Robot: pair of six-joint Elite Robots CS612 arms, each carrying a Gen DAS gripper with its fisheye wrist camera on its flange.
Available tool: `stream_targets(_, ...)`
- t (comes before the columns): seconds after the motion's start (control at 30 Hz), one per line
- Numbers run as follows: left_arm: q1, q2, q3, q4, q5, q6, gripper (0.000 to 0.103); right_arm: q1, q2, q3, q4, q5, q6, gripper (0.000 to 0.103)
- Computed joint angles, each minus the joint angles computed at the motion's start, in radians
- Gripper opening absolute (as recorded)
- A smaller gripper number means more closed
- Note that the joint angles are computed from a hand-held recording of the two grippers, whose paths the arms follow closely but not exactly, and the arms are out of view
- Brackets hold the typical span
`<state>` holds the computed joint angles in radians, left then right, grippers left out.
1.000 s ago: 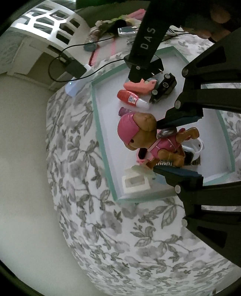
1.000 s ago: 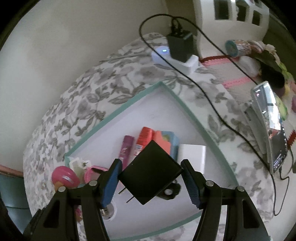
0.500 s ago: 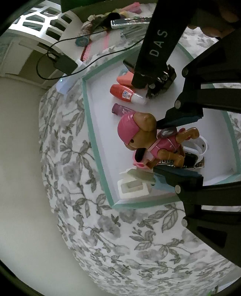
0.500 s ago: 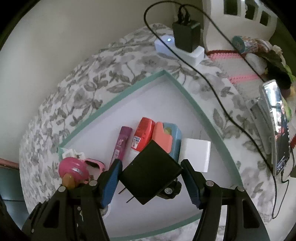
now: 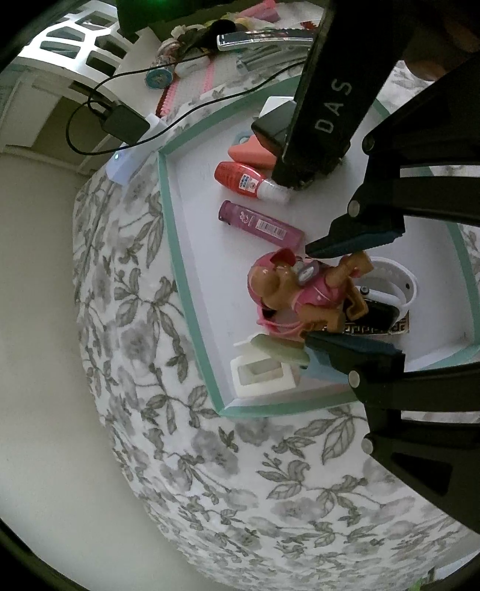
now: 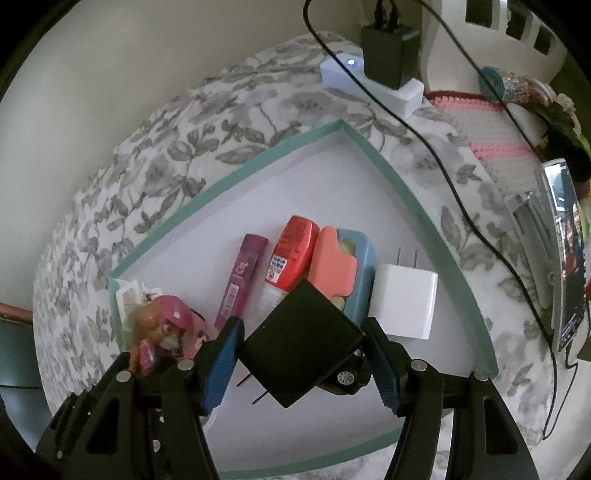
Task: Organize rigid objects
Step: 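Lower the toy figure into the tray and open the left tool while the right tool lowers the charger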
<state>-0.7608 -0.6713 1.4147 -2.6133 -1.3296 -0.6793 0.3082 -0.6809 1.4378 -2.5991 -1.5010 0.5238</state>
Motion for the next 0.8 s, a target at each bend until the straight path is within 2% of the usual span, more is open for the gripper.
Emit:
stream_targets(0.27, 0.0, 0.0, 0.0, 0.003, -0.001, 0.001, 0.044, 0.002, 0.0, -0.005, 0.012, 0.007, -0.016, 0.069)
stream_targets(0.37, 0.001, -0.003, 0.004, -0.006, -0.004, 0.0, 0.053, 0.004, -0.004, -0.003, -0.004, 0.004, -0.026, 0.07)
stream_targets(0.63, 0.003, -0.024, 0.028, -0.04, 0.016, -0.009, 0.054, 0.008, -0.022, 0.016, -0.063, -0.022, -0.029, 0.072)
stream_targets(0.8, 0.011, -0.038, 0.041, -0.027, 0.041, -0.055, 0.054, 0.007, -0.028, 0.027, -0.093, -0.026, -0.018, 0.072)
